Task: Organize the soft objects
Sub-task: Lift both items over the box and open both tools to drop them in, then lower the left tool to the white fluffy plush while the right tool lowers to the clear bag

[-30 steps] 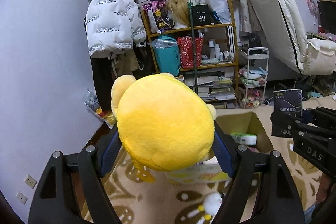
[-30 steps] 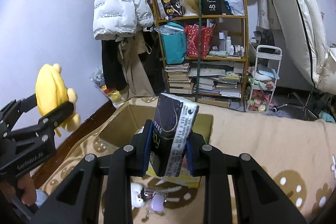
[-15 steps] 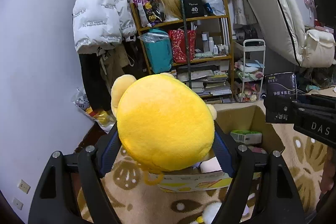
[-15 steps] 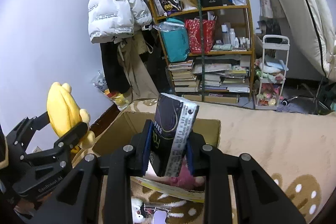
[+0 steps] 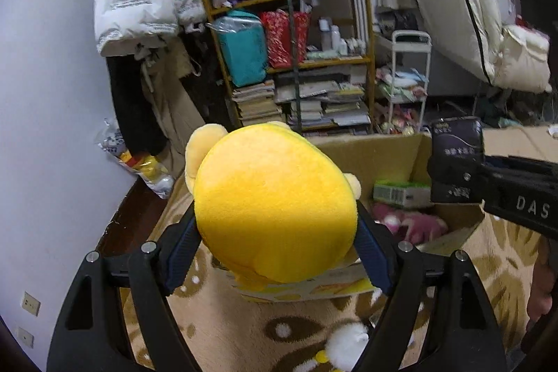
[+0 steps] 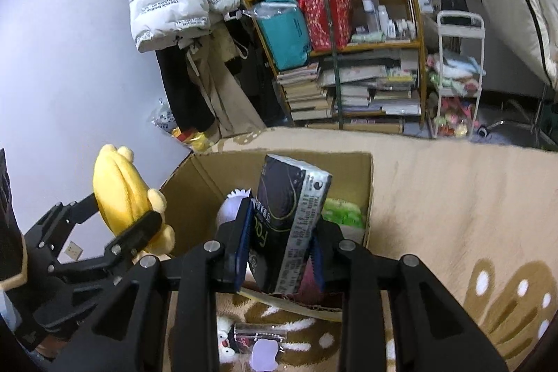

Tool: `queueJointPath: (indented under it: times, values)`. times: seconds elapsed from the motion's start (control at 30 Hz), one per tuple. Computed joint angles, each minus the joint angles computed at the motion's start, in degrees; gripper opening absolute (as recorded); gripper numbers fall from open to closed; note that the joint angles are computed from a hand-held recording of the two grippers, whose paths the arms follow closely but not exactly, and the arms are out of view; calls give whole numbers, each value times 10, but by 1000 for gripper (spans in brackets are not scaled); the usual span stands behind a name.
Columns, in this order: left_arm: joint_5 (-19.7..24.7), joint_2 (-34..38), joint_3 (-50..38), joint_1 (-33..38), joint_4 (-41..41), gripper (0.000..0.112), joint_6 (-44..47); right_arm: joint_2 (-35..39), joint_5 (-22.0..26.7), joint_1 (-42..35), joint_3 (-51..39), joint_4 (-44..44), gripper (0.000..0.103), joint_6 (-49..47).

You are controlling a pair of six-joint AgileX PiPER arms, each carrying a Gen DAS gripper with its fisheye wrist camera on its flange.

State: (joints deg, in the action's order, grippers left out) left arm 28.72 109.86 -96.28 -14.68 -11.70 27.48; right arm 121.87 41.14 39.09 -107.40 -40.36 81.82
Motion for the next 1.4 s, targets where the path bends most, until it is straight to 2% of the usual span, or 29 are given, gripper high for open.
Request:
queueJointPath:
  times: [0.2, 0.27, 0.33, 0.47, 0.5, 0.6, 0.7, 0.77, 0.8, 0.9, 1.03, 1.2, 1.4]
  values:
    - [4, 6, 2, -10, 14, 85, -9, -1, -7, -7, 10, 26, 33, -11]
    - [-5, 3, 8, -12, 31, 95, -25, -1, -7, -7, 11, 28, 33, -11]
    - [-23, -4, 21, -15, 56, 99, -46, -3, -13, -8, 15, 26, 33, -7]
    - [-18, -6, 22, -11, 58, 99, -49, -6, -18, -9, 21, 30, 35, -11]
    - [-16, -8, 23, -9, 59, 99, -54, -8, -18, -9, 24, 29, 36, -9]
    - [-3, -12, 25, -3, 55, 99, -57, -15, -20, -6, 33, 15, 49, 11]
    - [2, -21, 33, 1, 58, 99, -58, -27, -26, -1, 51, 5, 53, 32]
    - [6, -31, 41, 4, 56, 99, -54, -37, -32, 1, 63, 4, 66, 40]
    - [8, -35, 44, 5, 55, 99, -53, -42, -30, 5, 71, -8, 67, 55]
    - [17, -51, 56, 11, 40, 99, -38, -53, -15, 18, 80, -21, 73, 72]
    - [30, -71, 75, 18, 32, 99, -29, -65, 4, 35, 91, -40, 88, 99]
    - [51, -94, 91, 24, 24, 99, -25, -73, 24, 52, 93, -37, 91, 101]
    - [69, -120, 127, 31, 21, 99, -40, -68, 50, 69, 78, 6, 92, 63]
